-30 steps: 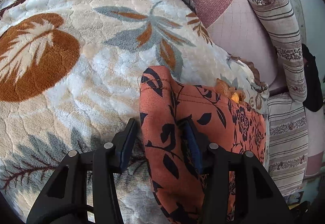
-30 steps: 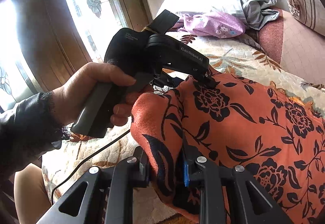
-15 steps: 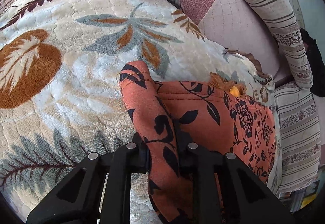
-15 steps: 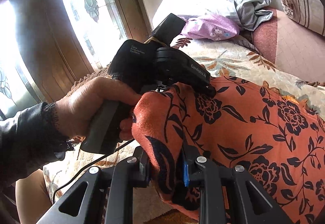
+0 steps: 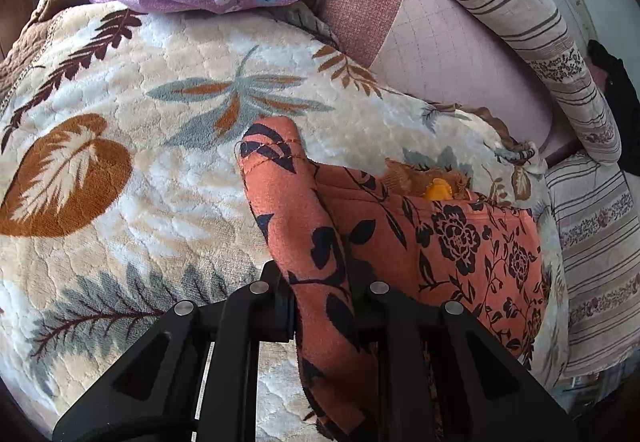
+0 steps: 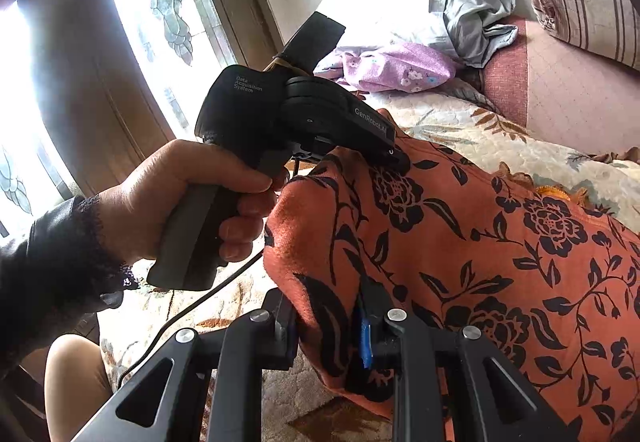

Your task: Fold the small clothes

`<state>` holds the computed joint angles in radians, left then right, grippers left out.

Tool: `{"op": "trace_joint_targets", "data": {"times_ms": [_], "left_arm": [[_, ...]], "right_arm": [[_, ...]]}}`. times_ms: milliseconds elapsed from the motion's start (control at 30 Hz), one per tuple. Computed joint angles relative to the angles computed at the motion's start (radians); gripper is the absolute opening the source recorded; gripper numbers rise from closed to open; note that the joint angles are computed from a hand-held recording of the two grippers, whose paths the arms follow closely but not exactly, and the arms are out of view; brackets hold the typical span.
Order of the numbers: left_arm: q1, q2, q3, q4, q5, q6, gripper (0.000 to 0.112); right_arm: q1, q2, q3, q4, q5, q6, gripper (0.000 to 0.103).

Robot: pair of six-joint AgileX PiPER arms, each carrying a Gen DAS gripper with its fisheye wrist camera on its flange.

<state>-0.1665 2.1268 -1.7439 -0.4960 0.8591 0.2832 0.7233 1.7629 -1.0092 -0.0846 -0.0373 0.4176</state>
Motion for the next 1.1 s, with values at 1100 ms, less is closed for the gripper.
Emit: {"op": "trace_joint_targets", "data": {"times_ms": [1100], "left_arm": [[-0.462, 0.121, -0.537, 0.414, 0.257, -0.428, 0.015]], "right_arm": [[-0.412, -0.548, 0.571, -0.933, -0.261, 0.97, 0.012]]}}
